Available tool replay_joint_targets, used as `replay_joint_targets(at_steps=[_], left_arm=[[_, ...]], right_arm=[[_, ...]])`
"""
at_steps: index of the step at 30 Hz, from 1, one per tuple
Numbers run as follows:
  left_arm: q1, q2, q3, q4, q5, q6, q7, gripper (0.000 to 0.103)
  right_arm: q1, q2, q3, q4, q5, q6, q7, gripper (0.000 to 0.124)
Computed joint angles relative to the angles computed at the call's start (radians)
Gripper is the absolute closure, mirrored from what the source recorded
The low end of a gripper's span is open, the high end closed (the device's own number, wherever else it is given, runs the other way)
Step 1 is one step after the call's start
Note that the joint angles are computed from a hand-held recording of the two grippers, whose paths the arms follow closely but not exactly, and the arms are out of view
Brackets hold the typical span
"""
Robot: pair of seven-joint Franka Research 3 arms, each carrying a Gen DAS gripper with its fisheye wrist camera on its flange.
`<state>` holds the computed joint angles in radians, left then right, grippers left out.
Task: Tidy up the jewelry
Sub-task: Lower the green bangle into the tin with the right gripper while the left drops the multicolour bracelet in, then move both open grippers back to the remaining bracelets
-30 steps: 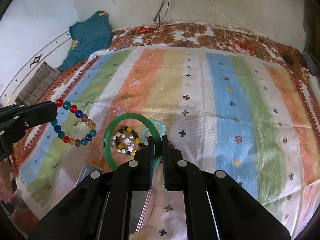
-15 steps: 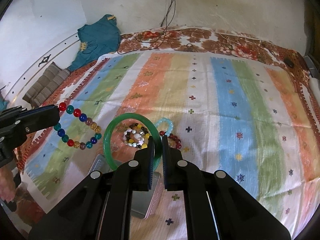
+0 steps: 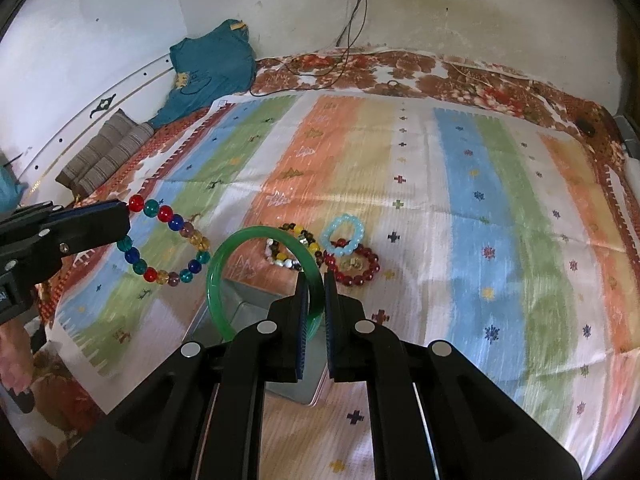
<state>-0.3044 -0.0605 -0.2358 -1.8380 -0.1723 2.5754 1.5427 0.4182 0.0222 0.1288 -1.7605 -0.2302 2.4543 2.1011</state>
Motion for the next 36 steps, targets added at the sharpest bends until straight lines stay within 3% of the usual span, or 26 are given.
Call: replay_joint_targets(at_steps=[9,10,11,14,19,36], left_arm=[[-0.003,-0.017,0.011,-0.018,-0.061,-0.031,0.012,0.090],[-0.003,-0.013,0.012,-0.014,-0.065,-0.041,0.015,0.086],[0.001,-0.008,0.009,-0.008,-0.046,-0.048,-0.003,0.076],[0.009,-0.006,0.006,-0.008,-0.001,-0.045,-0.048,0.073],[0.025,-0.007,0.012,-0.012,0.036,-0.037,-0.121,0.071],[0.045,0.113,-0.002,0.112,0.214,-0.151,-0.249,0.057]], right_arm=[[0.003,-0.004,0.007,-0.013,0.089,-0.002,-0.070,0.115],[0.001,0.000,0.006,-0.010,0.129,-0.008,-0.096,0.111],[0.000,0.000,0.005,-0.010,0.142,-0.011,-0.103,0.100],[-0.003,-0.006,-0.001,-0.016,0.107,-0.010,-0.062,0.085],[-0.019,-0.017,-0.008,-0.026,0.105,-0.012,-0.029,0.079],[-0.023,0.032,-0.021,0.036,0.062,-0.041,-0.011,0.056]])
